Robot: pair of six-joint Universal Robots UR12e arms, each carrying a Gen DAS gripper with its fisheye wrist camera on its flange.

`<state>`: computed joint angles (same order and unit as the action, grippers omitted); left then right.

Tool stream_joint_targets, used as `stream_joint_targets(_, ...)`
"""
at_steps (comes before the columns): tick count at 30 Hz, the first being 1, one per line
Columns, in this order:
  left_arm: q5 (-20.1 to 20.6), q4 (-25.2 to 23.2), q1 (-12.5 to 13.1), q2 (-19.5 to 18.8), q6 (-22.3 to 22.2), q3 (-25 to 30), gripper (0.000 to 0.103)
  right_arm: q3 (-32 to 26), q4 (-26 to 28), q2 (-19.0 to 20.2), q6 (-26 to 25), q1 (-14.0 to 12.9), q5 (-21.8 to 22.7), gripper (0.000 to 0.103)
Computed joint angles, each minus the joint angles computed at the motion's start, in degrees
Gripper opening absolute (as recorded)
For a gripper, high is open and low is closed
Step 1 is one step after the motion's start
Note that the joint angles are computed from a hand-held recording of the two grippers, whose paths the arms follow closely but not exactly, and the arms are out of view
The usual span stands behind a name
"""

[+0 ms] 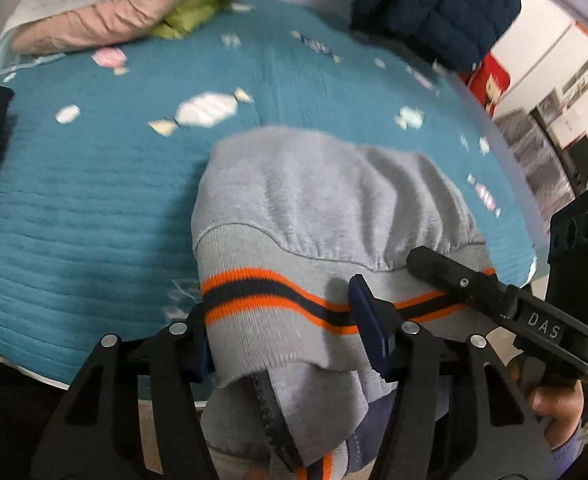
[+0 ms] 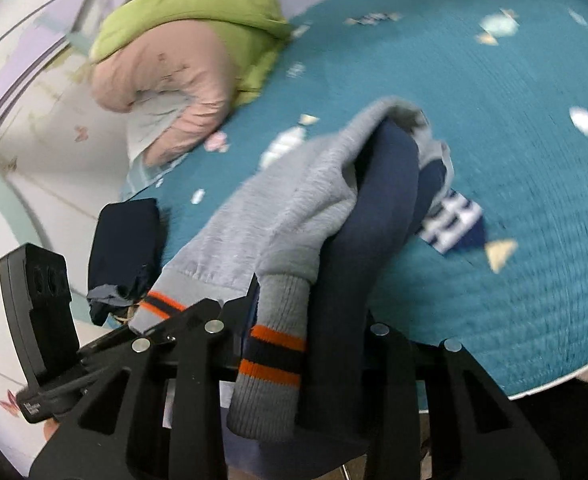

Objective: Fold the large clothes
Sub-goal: 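Grasp the folded jacket bundle with both grippers and lift it, then lower the folded bundle onto the bed corner and open both grippers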

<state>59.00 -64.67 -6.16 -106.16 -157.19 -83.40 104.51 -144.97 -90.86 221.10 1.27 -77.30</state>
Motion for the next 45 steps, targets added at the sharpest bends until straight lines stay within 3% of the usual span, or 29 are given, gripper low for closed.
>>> stream_joint_targets(5,-2.2,2.0,3.2,0.7,0.7,1.1,0.057,-6.1,0.4,3.3,-3.6,3.3,-1.3,0.03)
stream_joint_targets(10,-5.3,4.7,8.4,0.1,-0.4,4.1,0.057,-14.8,-0.6,9.4,-6.5,6.5,-0.4,0.03)
stream_joint_targets(17,-4.4,10.9,15.4,-4.4,-2.2,13.1,0.057,-36.0,-3.2,25.6,-7.2,10.8,6.7,0.03)
stream_joint_targets(21,-0.2,14.9,18.5,-9.2,-1.7,20.1,0.057,-50.6,-3.7,36.9,-7.7,13.5,9.8,0.031)
stream_joint_targets(23,2.6,17.9,19.7,-11.6,-0.8,22.1,0.057,-54.8,-4.4,41.1,-3.5,14.1,12.1,0.031)
stream_joint_targets(25,7.1,19.9,19.9,-13.3,0.2,22.2,0.057,-58.9,1.5,44.7,-0.5,14.5,14.2,0.032)
stream_joint_targets(28,17.8,17.7,19.0,-15.9,3.0,22.0,0.057,-65.9,19.3,50.0,-6.0,15.7,12.9,0.033)
stream_joint_targets(30,21.4,18.6,18.7,-16.8,4.4,19.6,0.06,-66.3,24.0,51.2,-6.1,15.5,14.0,0.036)
stream_joint_targets(32,18.5,23.9,19.5,-16.3,3.6,16.0,0.065,-63.2,20.6,50.6,-2.6,14.9,15.0,0.045)
stream_joint_targets(33,15.5,25.1,20.1,-16.1,2.0,15.1,0.067,-62.6,19.6,50.5,-2.9,14.8,14.9,0.048)
stream_joint_targets(35,13.8,25.5,20.6,-16.8,-0.2,15.7,0.076,-62.5,18.8,50.7,-5.1,14.5,14.7,0.058)
stream_joint_targets(40,14.9,25.3,20.1,-17.3,-2.0,17.5,0.086,-60.3,16.9,49.4,-4.2,13.8,15.2,0.062)
stream_joint_targets(45,17.1,30.8,20.1,-15.0,-5.5,14.9,0.092,-54.3,12.8,45.5,-5.3,13.3,11.8,0.063)
